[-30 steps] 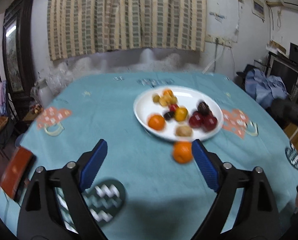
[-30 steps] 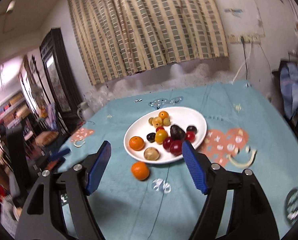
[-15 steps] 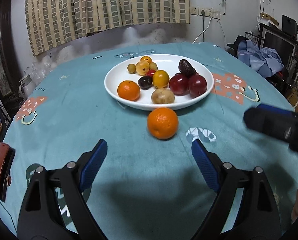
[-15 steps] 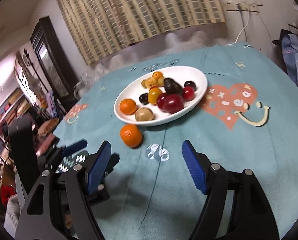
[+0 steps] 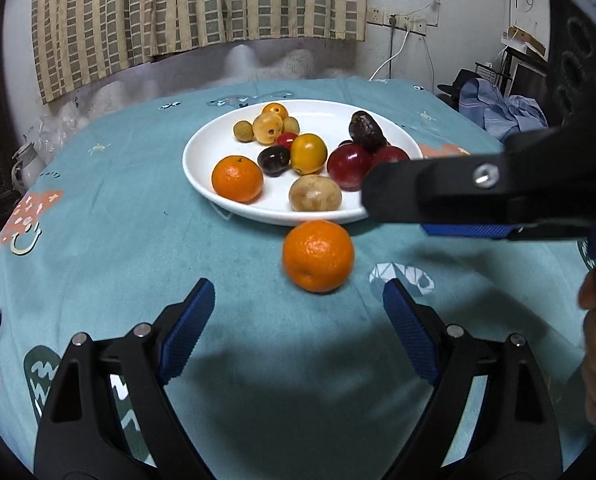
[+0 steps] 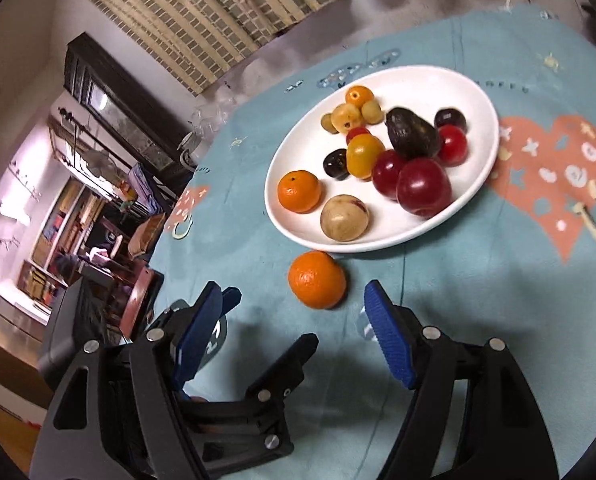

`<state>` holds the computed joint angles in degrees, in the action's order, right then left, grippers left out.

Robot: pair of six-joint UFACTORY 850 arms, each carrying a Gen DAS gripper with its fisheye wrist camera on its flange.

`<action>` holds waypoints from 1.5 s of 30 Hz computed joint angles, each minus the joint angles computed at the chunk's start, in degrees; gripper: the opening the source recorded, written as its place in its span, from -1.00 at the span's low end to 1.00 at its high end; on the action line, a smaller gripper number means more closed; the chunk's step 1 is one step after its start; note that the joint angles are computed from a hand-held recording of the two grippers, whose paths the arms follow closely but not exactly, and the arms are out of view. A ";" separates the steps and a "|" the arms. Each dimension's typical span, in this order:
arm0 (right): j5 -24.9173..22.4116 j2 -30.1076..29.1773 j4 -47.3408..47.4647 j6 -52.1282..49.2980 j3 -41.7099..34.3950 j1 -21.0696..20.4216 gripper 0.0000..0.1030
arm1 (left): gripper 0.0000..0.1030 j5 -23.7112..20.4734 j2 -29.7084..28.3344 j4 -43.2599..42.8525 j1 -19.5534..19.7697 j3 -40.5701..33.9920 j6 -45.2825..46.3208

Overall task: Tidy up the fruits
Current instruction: 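Roll the right tool and close it around the last mandarin on the cloth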

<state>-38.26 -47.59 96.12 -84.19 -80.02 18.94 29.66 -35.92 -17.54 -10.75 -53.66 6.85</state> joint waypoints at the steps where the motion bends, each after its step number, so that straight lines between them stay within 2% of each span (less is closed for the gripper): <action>1: -0.11 -0.38 -0.97 1.43 -0.53 -0.07 0.44 | 0.71 0.12 -0.14 0.33 0.01 -0.11 -0.05; 6: 1.83 -1.86 -3.63 3.96 -2.32 0.37 0.41 | 0.71 0.46 -1.20 2.14 0.05 -0.57 -0.81; 9: 1.64 -2.74 -6.28 6.63 -3.67 0.74 0.41 | 0.71 -1.27 -1.93 3.90 0.27 -1.68 -2.53; 13: 1.18 -3.32 -6.63 7.48 -4.71 1.03 0.40 | 0.69 -1.40 -2.16 4.58 0.33 -2.16 -3.46; 17: 0.64 -4.05 -6.58 8.21 -5.49 0.97 0.27 | 0.67 -2.23 -2.72 4.61 0.36 -2.95 -3.58; 24: -0.01 -5.28 -6.89 9.41 -6.78 0.85 0.27 | 0.63 -4.11 -3.44 6.86 1.02 -4.20 -6.18; 28: -0.14 -5.64 -7.31 9.78 -7.19 0.89 0.25 | 0.60 -5.14 -3.83 4.17 0.75 -4.96 -3.79; 33: -0.03 -6.11 -8.56 11.41 -7.70 0.82 0.21 | 0.59 -5.63 -3.87 -4.05 -0.03 -5.38 3.95; 36: -0.12 -6.39 -8.98 12.02 -7.93 0.72 0.17 | 0.46 -5.68 -4.10 -7.89 -0.41 -5.79 7.70; 42: -0.94 -7.17 -10.65 13.14 -8.57 0.83 0.02 | 0.40 -5.35 -4.09 -8.04 -0.57 -5.65 8.40; 43: -1.41 -7.38 -11.08 13.63 -8.81 0.86 -0.06 | 0.38 -5.00 -4.02 -8.16 -0.70 -5.50 8.68; 45: -1.53 -7.46 -11.28 13.79 -8.85 0.89 -0.07 | 0.29 -4.86 -3.97 -8.04 -0.88 -5.38 8.81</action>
